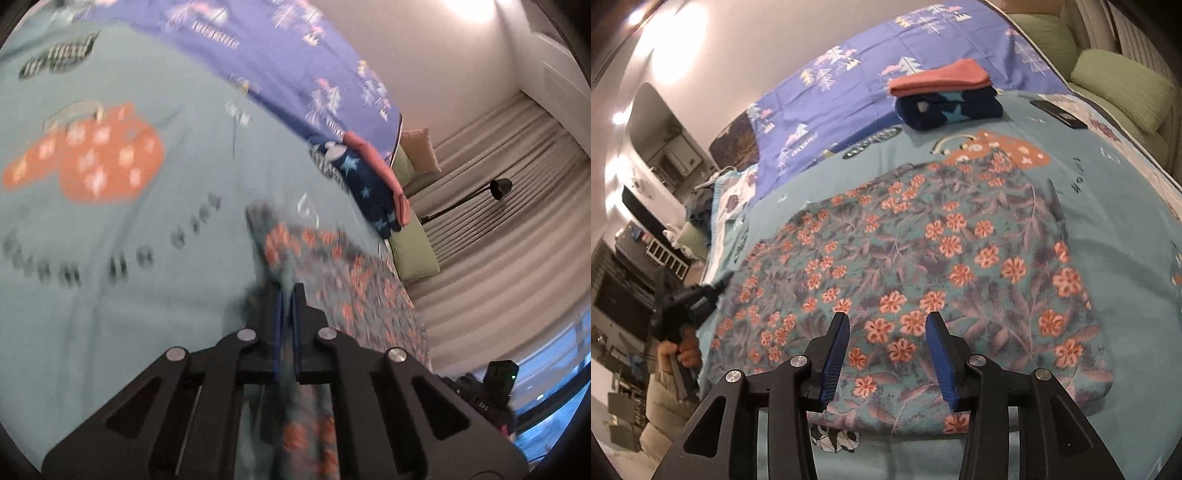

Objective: Fold small clothes

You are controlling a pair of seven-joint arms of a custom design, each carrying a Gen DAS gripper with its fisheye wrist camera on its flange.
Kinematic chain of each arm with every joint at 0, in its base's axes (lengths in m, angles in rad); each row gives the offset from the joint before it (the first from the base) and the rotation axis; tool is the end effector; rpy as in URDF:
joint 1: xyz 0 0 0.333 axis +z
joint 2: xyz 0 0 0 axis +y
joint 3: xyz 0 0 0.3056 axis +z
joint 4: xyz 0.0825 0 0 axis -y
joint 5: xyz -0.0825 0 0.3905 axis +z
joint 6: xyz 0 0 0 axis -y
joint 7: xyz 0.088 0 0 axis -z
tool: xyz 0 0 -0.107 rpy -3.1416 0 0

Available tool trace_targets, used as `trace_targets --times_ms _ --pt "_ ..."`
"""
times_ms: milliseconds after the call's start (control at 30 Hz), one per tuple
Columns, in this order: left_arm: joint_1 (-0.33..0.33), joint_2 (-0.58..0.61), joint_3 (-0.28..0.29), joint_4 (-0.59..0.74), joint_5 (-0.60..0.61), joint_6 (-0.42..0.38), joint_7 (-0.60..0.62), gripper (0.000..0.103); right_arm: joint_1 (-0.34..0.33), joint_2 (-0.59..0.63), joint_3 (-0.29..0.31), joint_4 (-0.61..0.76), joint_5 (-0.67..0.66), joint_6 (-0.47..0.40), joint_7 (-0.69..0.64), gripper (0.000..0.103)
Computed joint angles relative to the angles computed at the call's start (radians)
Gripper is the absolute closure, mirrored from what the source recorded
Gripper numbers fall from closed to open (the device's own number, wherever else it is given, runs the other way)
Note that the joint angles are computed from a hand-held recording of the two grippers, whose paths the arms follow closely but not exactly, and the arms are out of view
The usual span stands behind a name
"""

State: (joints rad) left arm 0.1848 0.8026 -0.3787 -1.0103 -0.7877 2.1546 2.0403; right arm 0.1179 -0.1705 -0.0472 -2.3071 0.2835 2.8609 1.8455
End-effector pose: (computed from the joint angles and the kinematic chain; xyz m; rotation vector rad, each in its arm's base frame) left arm 0.7914 -0.0662 0.4458 1.6264 -1.9125 1.3801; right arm 0.5388 0.0219 0.4846 -1.2923 2.0582 -0.3361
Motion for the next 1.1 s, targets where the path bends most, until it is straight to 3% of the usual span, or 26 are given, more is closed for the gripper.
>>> trace_targets --times_ms 100,300,333,467,600,667,867,1100 --pt "0.009 0.01 0.008 0.016 0.0 0.021 -0.011 0.097 -0.008 -0.001 0.014 -0.003 -0.03 -0.011 0.037 0.059" --pt "0.07 -0.116 0.011 -0.19 -0.05 0.097 0.035 0.097 0.028 0.032 0.024 0.042 -0.037 -0.042 -0.014 0.059" --pt "0.077 -0.143 0.011 -0.231 -0.064 0.096 0.053 0.094 0.044 0.042 0.024 0.058 -0.019 -0.05 -0.058 0.059" --pt "0.094 -0.251 0.03 -0.385 -0.124 0.094 0.118 0.055 0.101 0.092 0.044 0.13 0.052 -0.094 -0.259 0.058" --pt "0.077 -0.339 0.07 -0.495 -0.156 0.081 0.17 0.05 0.14 0.152 0.086 0.211 0.07 -0.146 -0.444 0.056" --pt "0.067 -0.377 0.091 -0.541 -0.172 0.085 0.191 0.046 0.157 0.188 0.112 0.25 -0.004 -0.151 -0.484 0.052" --pt "0.06 -0.445 0.139 -0.635 -0.277 0.091 0.239 0.041 0.233 0.301 0.146 0.341 -0.3 -0.111 -0.44 0.045" --pt "0.051 -0.436 0.173 -0.619 -0.304 0.086 0.221 0.04 0.356 0.42 0.043 0.439 -0.76 -0.122 -0.04 0.045"
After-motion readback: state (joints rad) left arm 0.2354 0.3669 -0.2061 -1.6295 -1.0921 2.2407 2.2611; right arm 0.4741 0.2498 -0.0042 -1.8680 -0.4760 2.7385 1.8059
